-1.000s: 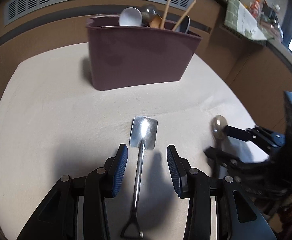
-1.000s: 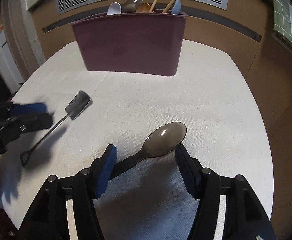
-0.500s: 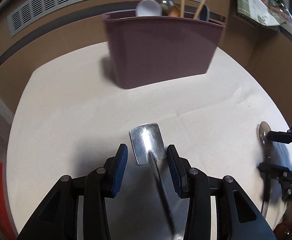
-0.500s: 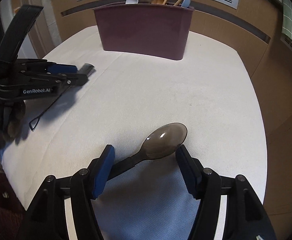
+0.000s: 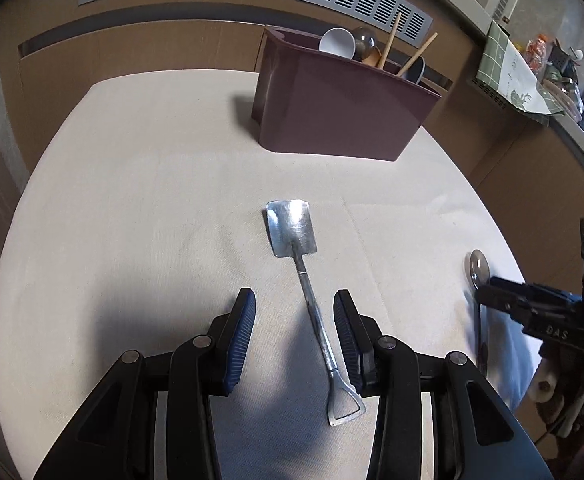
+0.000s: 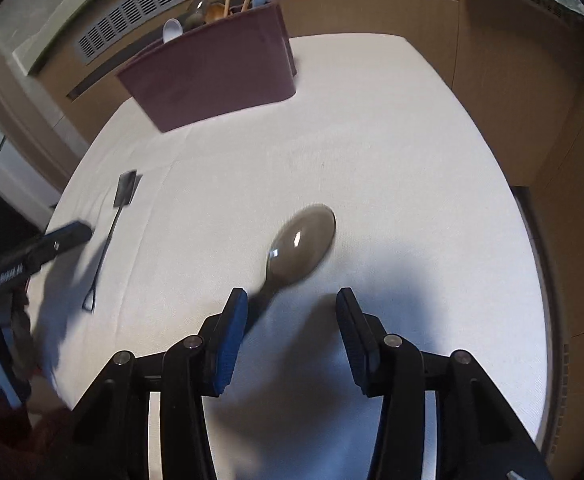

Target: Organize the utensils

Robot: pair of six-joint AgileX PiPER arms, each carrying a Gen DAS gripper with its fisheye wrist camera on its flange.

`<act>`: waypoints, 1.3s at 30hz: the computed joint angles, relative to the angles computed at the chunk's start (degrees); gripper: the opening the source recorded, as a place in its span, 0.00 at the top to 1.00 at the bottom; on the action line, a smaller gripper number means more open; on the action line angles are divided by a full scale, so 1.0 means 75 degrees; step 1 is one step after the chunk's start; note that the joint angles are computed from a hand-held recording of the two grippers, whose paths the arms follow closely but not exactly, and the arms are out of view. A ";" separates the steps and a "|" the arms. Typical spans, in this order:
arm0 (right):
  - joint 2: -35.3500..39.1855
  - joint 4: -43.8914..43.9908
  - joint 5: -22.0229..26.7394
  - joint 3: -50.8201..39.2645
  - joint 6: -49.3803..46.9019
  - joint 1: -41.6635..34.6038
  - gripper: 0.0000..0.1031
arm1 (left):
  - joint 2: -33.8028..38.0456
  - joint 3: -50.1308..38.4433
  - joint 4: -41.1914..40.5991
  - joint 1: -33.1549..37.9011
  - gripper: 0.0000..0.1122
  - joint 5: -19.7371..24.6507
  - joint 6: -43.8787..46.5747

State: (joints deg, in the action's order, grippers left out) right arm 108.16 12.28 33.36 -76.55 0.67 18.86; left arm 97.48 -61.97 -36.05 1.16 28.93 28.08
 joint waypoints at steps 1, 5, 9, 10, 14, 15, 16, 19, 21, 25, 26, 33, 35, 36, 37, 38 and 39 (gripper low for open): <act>0.0253 -0.0123 0.0161 -0.0402 0.0127 0.0088 0.58 | 0.0060 -0.0071 0.0088 -0.0027 0.63 -0.0011 -0.0142; 0.0983 -0.0801 0.0475 -0.1513 0.0683 0.0703 0.57 | -0.0004 0.0097 -0.0308 0.0213 0.63 0.0025 0.0226; 0.1388 -0.2771 0.0534 -0.2011 0.1721 0.1464 0.57 | 0.0127 -0.0003 -0.0330 0.0307 0.63 0.0106 0.0182; 0.1422 -0.3214 0.0462 -0.2014 0.1981 0.1599 0.58 | 0.0153 -0.0023 -0.0318 0.0310 0.63 0.0099 0.0142; 0.1224 -0.3152 0.0168 -0.1673 0.1875 0.1473 0.72 | 0.0329 -0.0210 -0.0504 0.0285 0.63 0.0195 0.0024; 0.1101 -0.3143 0.0016 -0.1473 0.1902 0.1419 0.75 | 0.0379 -0.0286 -0.0482 0.0225 0.63 0.0195 -0.0058; 0.0956 -0.3144 -0.0146 -0.1255 0.1921 0.1345 0.76 | 0.0419 -0.0350 -0.0429 0.0155 0.63 0.0168 -0.0149; 0.0515 -0.2956 -0.0764 -0.0620 0.1847 0.1057 0.77 | 0.0722 -0.0776 0.0099 -0.0197 0.63 0.0017 -0.0878; 0.0306 -0.2646 -0.0984 -0.0359 0.1658 0.0842 0.77 | 0.1046 -0.1205 0.0812 -0.0482 0.63 -0.0102 -0.1844; 0.0019 -0.2188 -0.1419 0.0077 0.1287 0.0487 0.77 | 0.1545 -0.1963 0.2953 -0.1060 0.63 -0.0264 -0.4097; -0.0012 -0.2149 -0.1521 0.0156 0.1223 0.0435 0.77 | 0.1666 -0.2147 0.3514 -0.1194 0.63 -0.0256 -0.4600; 0.0034 -0.1733 -0.1946 0.0344 0.0644 0.0275 0.77 | 0.2235 -0.3113 0.5093 -0.1521 0.63 0.0330 -0.5501; 0.0075 -0.1485 -0.1993 0.0324 0.0429 0.0244 0.77 | 0.2302 -0.3225 0.5045 -0.1504 0.63 0.0413 -0.5156; 0.0080 -0.1334 -0.2012 0.0329 0.0297 0.0227 0.77 | 0.2317 -0.3256 0.4906 -0.1475 0.62 0.0432 -0.4840; 0.0073 -0.1195 -0.2045 0.0360 0.0173 0.0205 0.77 | 0.2338 -0.3279 0.4701 -0.1424 0.62 0.0433 -0.4449; 0.0039 -0.1151 -0.2076 0.0419 0.0155 0.0207 0.77 | 0.2328 -0.3252 0.4474 -0.1379 0.62 0.0413 -0.4020; 0.0025 -0.1093 -0.2091 0.0445 0.0108 0.0198 0.77 | 0.2332 -0.3247 0.4161 -0.1304 0.61 0.0413 -0.3495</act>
State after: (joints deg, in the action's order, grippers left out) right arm 108.35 4.07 17.68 -73.21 1.47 20.34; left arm 114.97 -86.33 -4.84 -8.62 32.03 1.86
